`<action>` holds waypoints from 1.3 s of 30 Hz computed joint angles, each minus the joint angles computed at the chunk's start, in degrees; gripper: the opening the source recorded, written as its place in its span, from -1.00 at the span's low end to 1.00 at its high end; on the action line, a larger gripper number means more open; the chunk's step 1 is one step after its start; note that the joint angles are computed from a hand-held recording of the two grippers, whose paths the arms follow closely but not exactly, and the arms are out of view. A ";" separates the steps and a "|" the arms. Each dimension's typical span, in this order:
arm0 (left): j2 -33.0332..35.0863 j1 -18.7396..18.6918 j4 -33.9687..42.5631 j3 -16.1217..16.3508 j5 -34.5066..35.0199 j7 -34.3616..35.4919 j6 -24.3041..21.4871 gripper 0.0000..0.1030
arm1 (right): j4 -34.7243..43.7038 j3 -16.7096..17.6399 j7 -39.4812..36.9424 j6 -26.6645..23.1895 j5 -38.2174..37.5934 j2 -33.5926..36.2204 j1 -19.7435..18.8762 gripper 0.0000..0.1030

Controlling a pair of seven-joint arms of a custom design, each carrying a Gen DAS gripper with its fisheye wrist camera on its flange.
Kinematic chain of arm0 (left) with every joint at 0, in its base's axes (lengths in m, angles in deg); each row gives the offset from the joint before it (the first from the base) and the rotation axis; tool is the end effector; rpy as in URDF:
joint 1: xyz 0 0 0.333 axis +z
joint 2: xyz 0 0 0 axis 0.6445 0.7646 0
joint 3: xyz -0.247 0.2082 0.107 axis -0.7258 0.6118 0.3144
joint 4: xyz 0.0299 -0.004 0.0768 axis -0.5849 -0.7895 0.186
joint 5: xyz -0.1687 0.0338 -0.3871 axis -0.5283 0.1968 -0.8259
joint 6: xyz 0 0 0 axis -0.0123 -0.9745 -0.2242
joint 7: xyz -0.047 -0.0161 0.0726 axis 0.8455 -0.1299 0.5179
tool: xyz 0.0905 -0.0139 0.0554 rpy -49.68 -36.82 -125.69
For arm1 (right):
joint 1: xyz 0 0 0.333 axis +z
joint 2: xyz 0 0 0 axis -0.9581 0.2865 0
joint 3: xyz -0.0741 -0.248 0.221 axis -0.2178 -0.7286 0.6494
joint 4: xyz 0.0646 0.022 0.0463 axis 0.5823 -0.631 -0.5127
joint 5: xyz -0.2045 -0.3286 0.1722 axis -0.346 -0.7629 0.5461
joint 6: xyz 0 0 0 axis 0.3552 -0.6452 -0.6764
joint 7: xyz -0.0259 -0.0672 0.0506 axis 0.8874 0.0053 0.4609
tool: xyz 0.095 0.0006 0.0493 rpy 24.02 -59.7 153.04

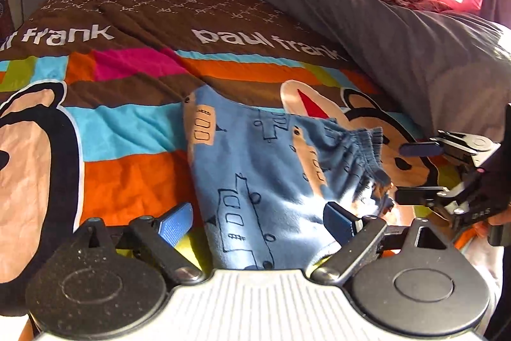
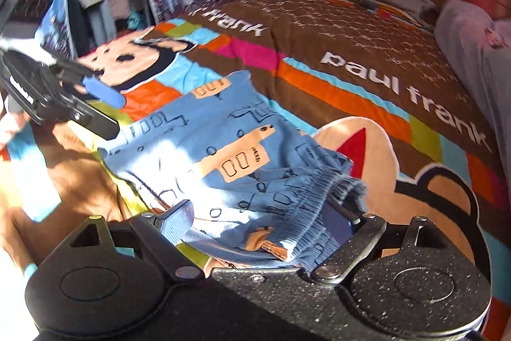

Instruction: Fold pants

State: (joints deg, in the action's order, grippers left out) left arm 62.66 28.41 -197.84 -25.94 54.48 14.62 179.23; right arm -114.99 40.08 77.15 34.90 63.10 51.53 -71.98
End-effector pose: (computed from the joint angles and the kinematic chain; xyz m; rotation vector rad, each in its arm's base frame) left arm 0.5138 -0.2700 0.5676 -2.0538 1.7416 -0.9215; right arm 0.6318 0.0232 0.5564 -2.2572 0.7239 -0.1806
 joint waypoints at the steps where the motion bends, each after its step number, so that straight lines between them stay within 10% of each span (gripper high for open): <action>1: 0.45 0.60 0.68 -0.41 1.81 -1.56 -1.02 0.88 | 0.63 -0.32 2.47 -0.55 0.92 0.36 -0.34 0.72; 14: 4.49 0.70 2.44 1.70 1.18 -1.12 -1.27 0.92 | 9.80 0.71 22.10 -6.16 5.68 9.30 -5.19 0.79; 39: 8.90 -0.51 1.90 2.79 -33.46 29.99 8.88 0.92 | 19.11 5.20 32.47 -16.05 10.40 21.13 -11.40 0.76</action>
